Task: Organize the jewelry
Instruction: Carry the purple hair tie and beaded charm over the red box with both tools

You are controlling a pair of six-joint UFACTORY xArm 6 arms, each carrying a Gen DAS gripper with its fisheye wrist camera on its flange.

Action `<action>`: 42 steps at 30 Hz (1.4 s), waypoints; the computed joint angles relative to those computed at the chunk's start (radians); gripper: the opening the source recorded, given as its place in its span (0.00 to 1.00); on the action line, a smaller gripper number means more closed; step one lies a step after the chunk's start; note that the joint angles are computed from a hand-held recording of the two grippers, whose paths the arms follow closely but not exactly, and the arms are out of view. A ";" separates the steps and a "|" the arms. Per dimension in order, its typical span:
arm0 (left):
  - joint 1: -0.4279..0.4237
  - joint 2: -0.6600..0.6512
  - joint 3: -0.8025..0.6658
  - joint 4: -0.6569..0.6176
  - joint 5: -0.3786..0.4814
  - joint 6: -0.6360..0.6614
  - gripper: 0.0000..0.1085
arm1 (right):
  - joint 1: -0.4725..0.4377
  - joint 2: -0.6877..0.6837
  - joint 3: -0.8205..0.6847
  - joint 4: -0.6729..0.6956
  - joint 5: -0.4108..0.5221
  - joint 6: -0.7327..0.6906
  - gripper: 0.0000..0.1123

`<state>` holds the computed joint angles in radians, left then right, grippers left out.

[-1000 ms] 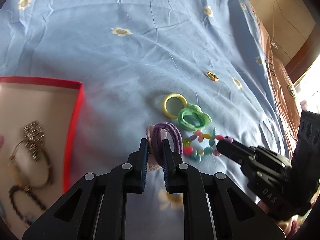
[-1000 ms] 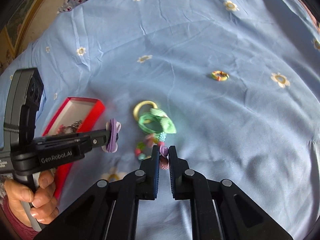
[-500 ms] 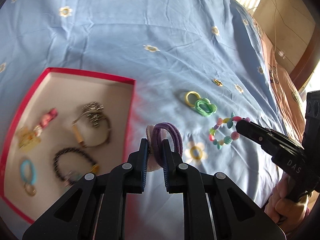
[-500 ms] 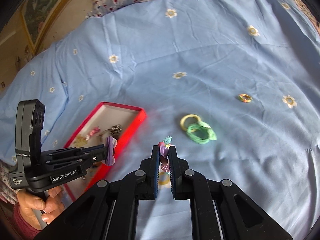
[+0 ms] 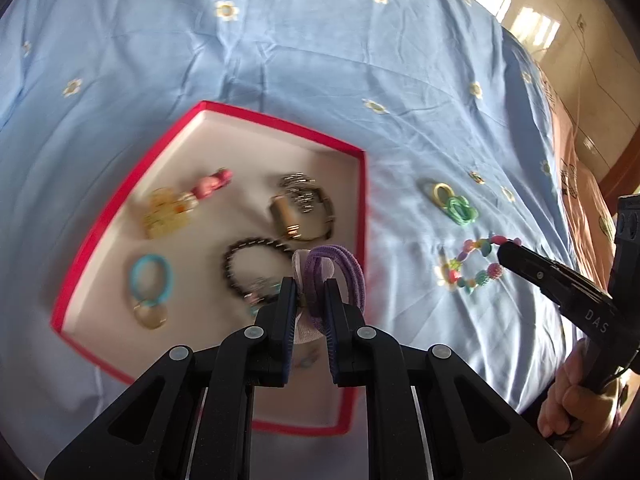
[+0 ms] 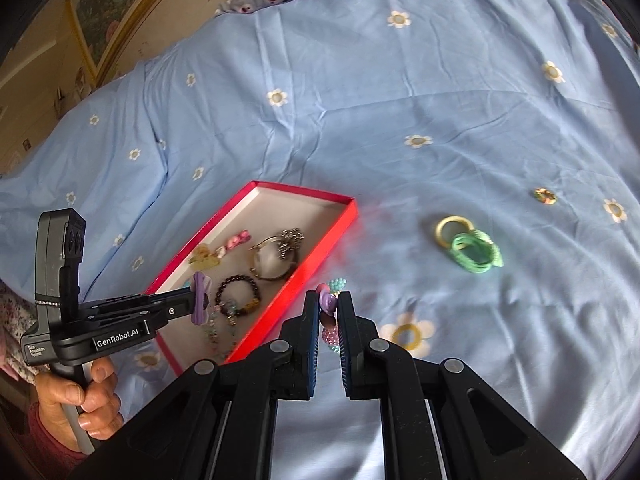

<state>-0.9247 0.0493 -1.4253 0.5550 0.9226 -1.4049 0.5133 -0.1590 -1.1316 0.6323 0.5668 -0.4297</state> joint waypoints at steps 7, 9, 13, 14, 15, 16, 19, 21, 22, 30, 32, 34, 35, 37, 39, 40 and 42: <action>0.000 -0.094 0.115 0.013 0.014 -0.060 0.11 | 0.039 -0.004 -0.005 0.002 0.008 -0.009 0.08; -0.001 -0.115 0.138 0.016 0.022 -0.073 0.11 | 0.049 -0.003 -0.010 0.003 0.012 -0.012 0.08; 0.000 -0.146 0.176 0.020 0.029 -0.091 0.11 | 0.071 0.012 -0.027 0.008 0.017 -0.017 0.08; -0.001 -0.153 0.185 0.020 0.034 -0.096 0.11 | 0.077 0.018 -0.032 0.012 0.020 -0.020 0.08; 0.000 -0.157 0.190 0.020 0.035 -0.097 0.11 | 0.083 0.020 -0.035 0.014 0.023 -0.021 0.08; 0.001 -0.164 0.198 0.018 0.036 -0.097 0.11 | 0.089 0.023 -0.038 0.016 0.024 -0.022 0.08; 0.002 -0.176 0.213 0.015 0.048 -0.099 0.11 | 0.109 0.032 -0.047 0.021 0.029 -0.030 0.08; 0.004 -0.187 0.227 0.007 0.052 -0.096 0.11 | 0.124 0.039 -0.054 0.028 0.034 -0.039 0.08; 0.008 -0.191 0.234 -0.001 0.055 -0.089 0.11 | 0.132 0.044 -0.059 0.029 0.035 -0.041 0.08; 0.016 -0.232 0.270 -0.010 0.100 -0.061 0.11 | 0.200 0.085 -0.095 0.052 0.060 -0.064 0.08; 0.021 -0.241 0.276 -0.015 0.118 -0.050 0.11 | 0.214 0.102 -0.110 0.062 0.069 -0.069 0.08; 0.027 -0.247 0.282 -0.023 0.130 -0.041 0.11 | 0.226 0.119 -0.123 0.069 0.077 -0.072 0.08; 0.032 -0.249 0.285 -0.027 0.135 -0.034 0.11 | 0.232 0.127 -0.127 0.072 0.080 -0.072 0.08; 0.040 -0.247 0.285 -0.038 0.139 -0.018 0.11 | 0.241 0.144 -0.136 0.077 0.088 -0.074 0.08; 0.048 -0.240 0.280 -0.046 0.148 -0.002 0.11 | 0.244 0.162 -0.145 0.083 0.095 -0.072 0.08; 0.051 -0.236 0.279 -0.050 0.151 0.006 0.11 | 0.242 0.175 -0.152 0.082 0.102 -0.067 0.08; 0.057 -0.227 0.277 -0.060 0.153 0.019 0.12 | 0.238 0.195 -0.159 0.085 0.115 -0.057 0.08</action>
